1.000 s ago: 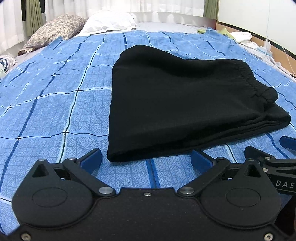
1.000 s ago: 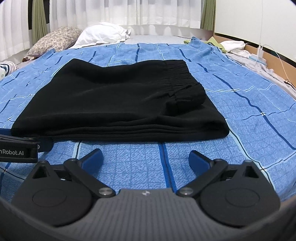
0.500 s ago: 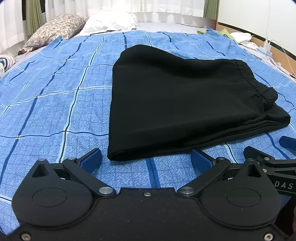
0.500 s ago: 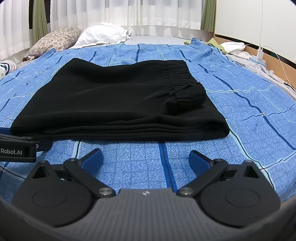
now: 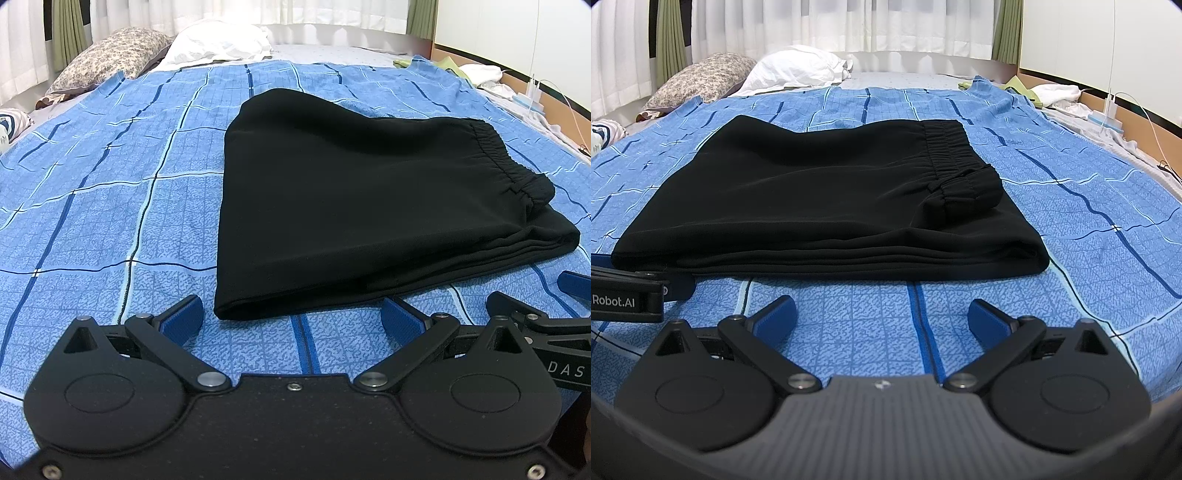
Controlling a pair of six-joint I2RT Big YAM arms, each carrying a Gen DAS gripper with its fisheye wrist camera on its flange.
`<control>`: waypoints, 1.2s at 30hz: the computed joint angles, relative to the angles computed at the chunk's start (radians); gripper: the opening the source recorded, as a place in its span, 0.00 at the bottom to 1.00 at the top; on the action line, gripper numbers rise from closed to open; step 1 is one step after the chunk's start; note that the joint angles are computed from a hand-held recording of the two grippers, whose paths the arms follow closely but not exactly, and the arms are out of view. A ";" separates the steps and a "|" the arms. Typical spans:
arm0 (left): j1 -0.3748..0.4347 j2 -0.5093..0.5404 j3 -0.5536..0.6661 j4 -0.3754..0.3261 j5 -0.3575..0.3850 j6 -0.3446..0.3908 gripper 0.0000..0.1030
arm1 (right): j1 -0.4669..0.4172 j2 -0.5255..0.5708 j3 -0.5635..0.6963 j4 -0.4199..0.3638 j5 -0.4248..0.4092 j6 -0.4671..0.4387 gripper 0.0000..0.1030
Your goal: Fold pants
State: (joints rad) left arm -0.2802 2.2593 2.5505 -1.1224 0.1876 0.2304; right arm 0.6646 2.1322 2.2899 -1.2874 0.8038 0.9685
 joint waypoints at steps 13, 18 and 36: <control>0.000 0.000 -0.001 0.000 0.000 0.000 1.00 | 0.000 0.000 0.000 0.001 0.001 0.000 1.00; 0.000 -0.001 -0.002 0.001 0.000 0.000 1.00 | 0.000 0.001 0.000 0.000 0.001 0.000 1.00; 0.000 -0.001 -0.002 0.001 0.000 -0.001 1.00 | 0.001 0.006 0.009 -0.006 0.006 0.003 1.00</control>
State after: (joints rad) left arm -0.2805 2.2585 2.5487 -1.1215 0.1872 0.2299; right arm 0.6652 2.1381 2.2989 -1.2938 0.8093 0.9719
